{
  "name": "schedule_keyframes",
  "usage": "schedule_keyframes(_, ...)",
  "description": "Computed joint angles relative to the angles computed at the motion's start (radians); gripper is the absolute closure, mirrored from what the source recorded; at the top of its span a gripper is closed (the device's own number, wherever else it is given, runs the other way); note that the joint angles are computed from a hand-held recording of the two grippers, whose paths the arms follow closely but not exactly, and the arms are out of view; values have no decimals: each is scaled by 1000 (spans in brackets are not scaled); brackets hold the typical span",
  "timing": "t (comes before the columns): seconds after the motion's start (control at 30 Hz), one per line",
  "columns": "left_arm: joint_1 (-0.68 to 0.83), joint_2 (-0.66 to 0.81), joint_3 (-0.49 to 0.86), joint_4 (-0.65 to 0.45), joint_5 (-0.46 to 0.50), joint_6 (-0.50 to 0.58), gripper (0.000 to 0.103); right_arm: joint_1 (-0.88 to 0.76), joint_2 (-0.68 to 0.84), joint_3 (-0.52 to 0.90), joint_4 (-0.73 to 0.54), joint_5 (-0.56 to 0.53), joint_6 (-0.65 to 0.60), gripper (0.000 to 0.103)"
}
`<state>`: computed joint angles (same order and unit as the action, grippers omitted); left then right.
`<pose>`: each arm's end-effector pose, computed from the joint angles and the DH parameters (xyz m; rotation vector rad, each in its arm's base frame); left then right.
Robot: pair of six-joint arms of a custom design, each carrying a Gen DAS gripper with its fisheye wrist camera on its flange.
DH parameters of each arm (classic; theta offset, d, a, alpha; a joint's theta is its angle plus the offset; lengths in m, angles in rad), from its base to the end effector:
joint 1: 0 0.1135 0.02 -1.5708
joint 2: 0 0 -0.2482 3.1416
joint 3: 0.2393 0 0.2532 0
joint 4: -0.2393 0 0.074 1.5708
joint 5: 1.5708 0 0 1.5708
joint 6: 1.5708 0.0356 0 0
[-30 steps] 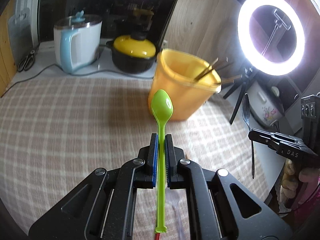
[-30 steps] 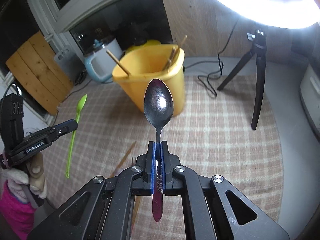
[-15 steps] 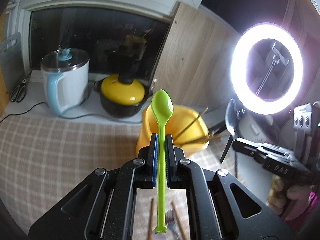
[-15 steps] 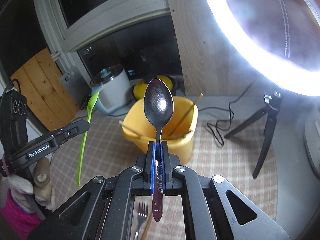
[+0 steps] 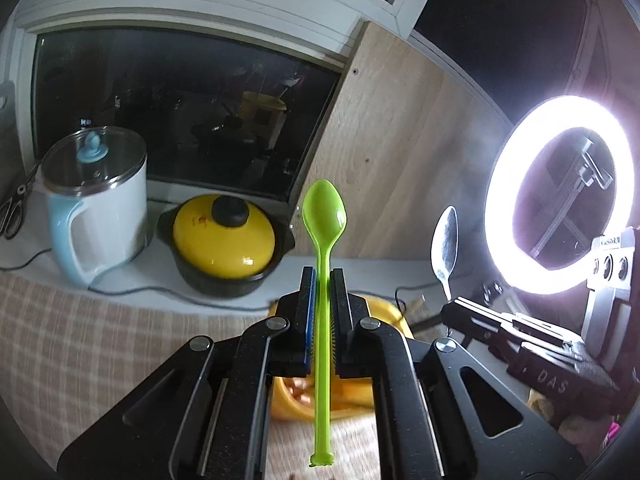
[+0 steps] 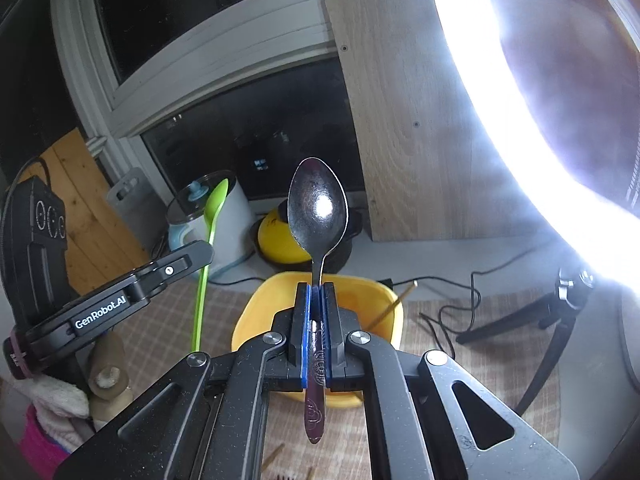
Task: Organize utensils
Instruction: 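Lift both held spoons and carry them over the yellow bin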
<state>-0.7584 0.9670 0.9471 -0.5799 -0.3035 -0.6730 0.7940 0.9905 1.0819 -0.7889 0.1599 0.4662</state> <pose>0.1636 -0.1404 0.3120 -0.0825 2.1811 -0.5021 0.1492 0.1437 0.3332 -0.2908 2.2862 0.4842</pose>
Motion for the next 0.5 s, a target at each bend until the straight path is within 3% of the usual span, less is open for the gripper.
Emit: schedule_keyframes(0.5,99,151,-34,186,101,44,99,-50,132,-40,150,-10,-15,99)
